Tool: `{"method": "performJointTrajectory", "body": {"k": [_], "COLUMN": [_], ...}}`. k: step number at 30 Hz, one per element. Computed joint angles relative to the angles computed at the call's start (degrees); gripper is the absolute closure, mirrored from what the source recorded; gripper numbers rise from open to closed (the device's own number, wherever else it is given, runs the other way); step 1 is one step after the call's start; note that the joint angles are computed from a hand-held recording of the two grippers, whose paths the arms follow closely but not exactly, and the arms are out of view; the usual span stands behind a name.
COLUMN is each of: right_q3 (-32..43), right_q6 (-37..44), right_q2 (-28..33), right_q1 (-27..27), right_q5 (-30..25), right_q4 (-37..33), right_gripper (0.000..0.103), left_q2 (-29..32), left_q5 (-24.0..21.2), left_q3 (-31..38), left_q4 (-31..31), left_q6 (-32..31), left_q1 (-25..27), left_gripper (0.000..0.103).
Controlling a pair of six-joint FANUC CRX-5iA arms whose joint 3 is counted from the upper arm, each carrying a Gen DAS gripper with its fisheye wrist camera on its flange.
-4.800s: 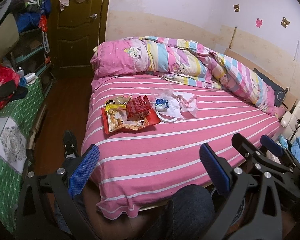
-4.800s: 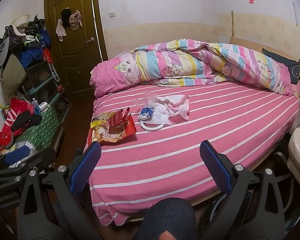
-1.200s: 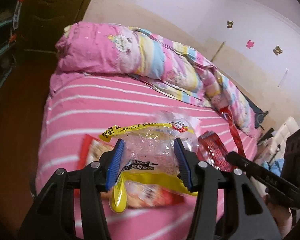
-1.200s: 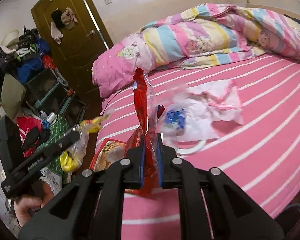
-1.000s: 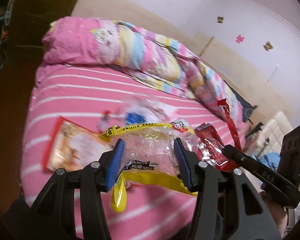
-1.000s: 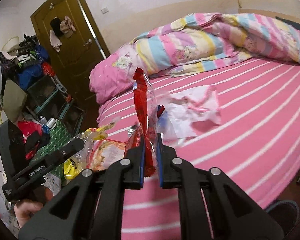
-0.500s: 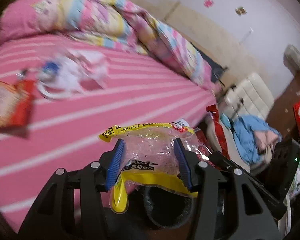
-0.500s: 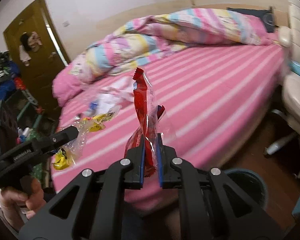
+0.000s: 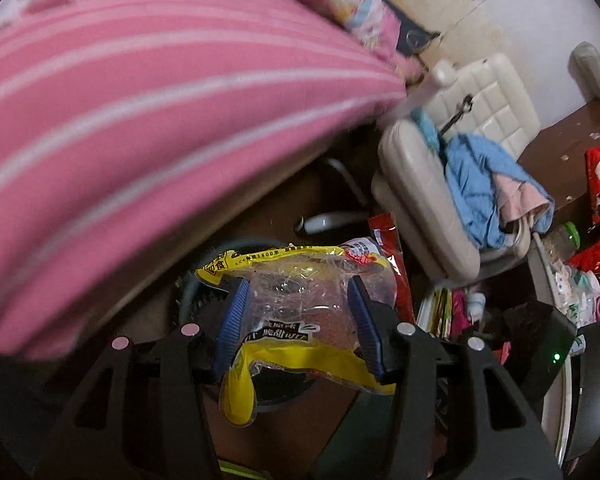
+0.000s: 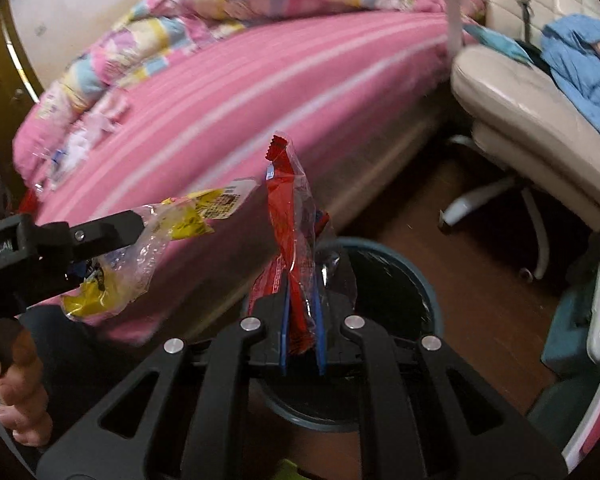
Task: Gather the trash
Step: 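Carry both held items with both tools over the black trash bin, then open the left tool over the bin while the right tool releases the red wrapper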
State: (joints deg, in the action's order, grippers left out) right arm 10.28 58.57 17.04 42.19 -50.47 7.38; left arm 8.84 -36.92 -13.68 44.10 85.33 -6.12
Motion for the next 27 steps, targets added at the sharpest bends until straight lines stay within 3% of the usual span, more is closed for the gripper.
{"method": "performJointTrajectory", "body": {"k": [2,5,13,14,15,17,20,22,24,26,27], "right_q3": [-0.40,-1.09,-2.20,-2.17,-1.61,-2.63,-4.39,-5.08,-5.80,-6.90,-7.19], "right_q6": [-0.43,-0.45,-0.86,-1.00,-1.14,-2.58,-4.45,-4.77,-4.87,-5.54,-5.68], "right_q2": [0.33,0.92,2.42,2.71,3.14,2.64,1.31,0.24,-0.48,-1.51,-1.83], "right_q1": [-0.29,-1.00,-1.95,-2.02,-1.99,-1.76,-1.34,-1.42,-1.09,-0.57,-0.48], "right_q5": [-0.38,-0.94,-2.62,-3.10,-3.88,-3.57,-3.77,-3.83,-3.95,-3.88,-3.96], "right_q4": [0.11,-0.18,-0.44,-0.22,-0.16,1.18,3.53,3.33,4.39,5.97,6.45], "right_gripper": [0.093,0.093,0.090,0.080,0.061,0.056,0.040,0.039,0.035,0.035,0.035], "left_q2": [2.11,3.88,9.09,10.06,10.96,12.73,15.11,16.65,18.27,18.95,18.87], "left_q5": [-0.74,-1.41,-4.20,-4.68,-4.73,-4.72,-5.45,-6.22,-7.57,-8.75,-8.49], "left_q3": [1.42,3.97,6.98,7.55,8.31,9.66,11.60,13.31,15.85,17.43,17.05], "left_q4": [-0.94,-7.31,-8.08,-8.11,-8.31,-8.67,-9.18,-10.37,-13.17,-15.96,-15.55], "left_q6": [0.56,2.26,-2.19,-2.56,-2.49,-2.81,-3.05,-2.91,-1.91,-0.48,-1.25], "left_q1": [-0.82,-2.13,-2.53,-2.53,-2.76,-3.13,-3.54,-3.99,-4.67,-5.07,-5.12], "left_gripper": [0.053,0.053,0.053,0.053,0.053,0.053,0.052,0.049,0.031,0.020,0.020]}}
